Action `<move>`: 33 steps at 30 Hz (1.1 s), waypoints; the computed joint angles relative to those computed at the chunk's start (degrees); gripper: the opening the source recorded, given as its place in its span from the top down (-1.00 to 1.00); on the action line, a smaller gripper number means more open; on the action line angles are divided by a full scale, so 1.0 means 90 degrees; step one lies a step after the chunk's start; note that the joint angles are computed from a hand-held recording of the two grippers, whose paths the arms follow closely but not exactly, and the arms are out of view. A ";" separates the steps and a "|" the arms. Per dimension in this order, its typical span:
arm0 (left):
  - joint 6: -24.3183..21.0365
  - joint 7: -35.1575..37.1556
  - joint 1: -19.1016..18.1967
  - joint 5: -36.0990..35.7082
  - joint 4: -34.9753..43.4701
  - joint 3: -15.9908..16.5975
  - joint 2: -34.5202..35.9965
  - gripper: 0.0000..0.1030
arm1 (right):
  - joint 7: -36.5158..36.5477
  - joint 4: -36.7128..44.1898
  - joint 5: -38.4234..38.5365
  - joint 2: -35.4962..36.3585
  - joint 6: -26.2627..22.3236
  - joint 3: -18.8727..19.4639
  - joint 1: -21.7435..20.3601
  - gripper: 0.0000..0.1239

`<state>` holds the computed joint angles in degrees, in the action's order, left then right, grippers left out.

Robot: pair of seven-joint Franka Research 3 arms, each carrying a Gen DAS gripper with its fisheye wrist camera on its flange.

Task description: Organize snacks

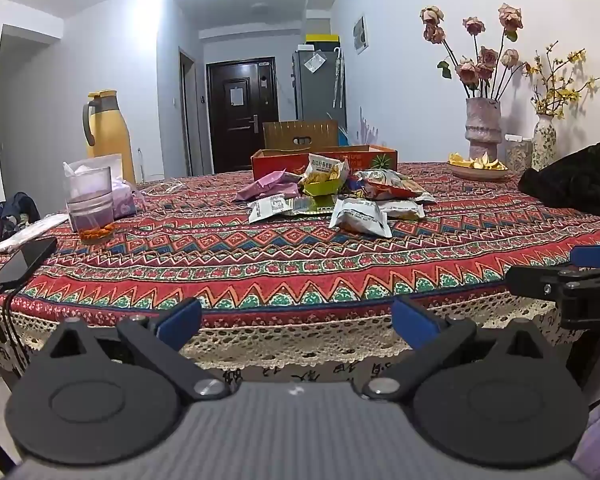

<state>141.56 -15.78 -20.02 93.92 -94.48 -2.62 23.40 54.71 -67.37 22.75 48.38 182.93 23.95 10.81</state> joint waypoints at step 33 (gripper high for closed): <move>-0.0029 -0.0014 -0.0008 -0.0008 -0.0035 -0.0009 -0.0012 -1.00 | 0.0025 -0.0008 0.0095 -0.0046 -0.0099 -0.0158 0.0075 -0.66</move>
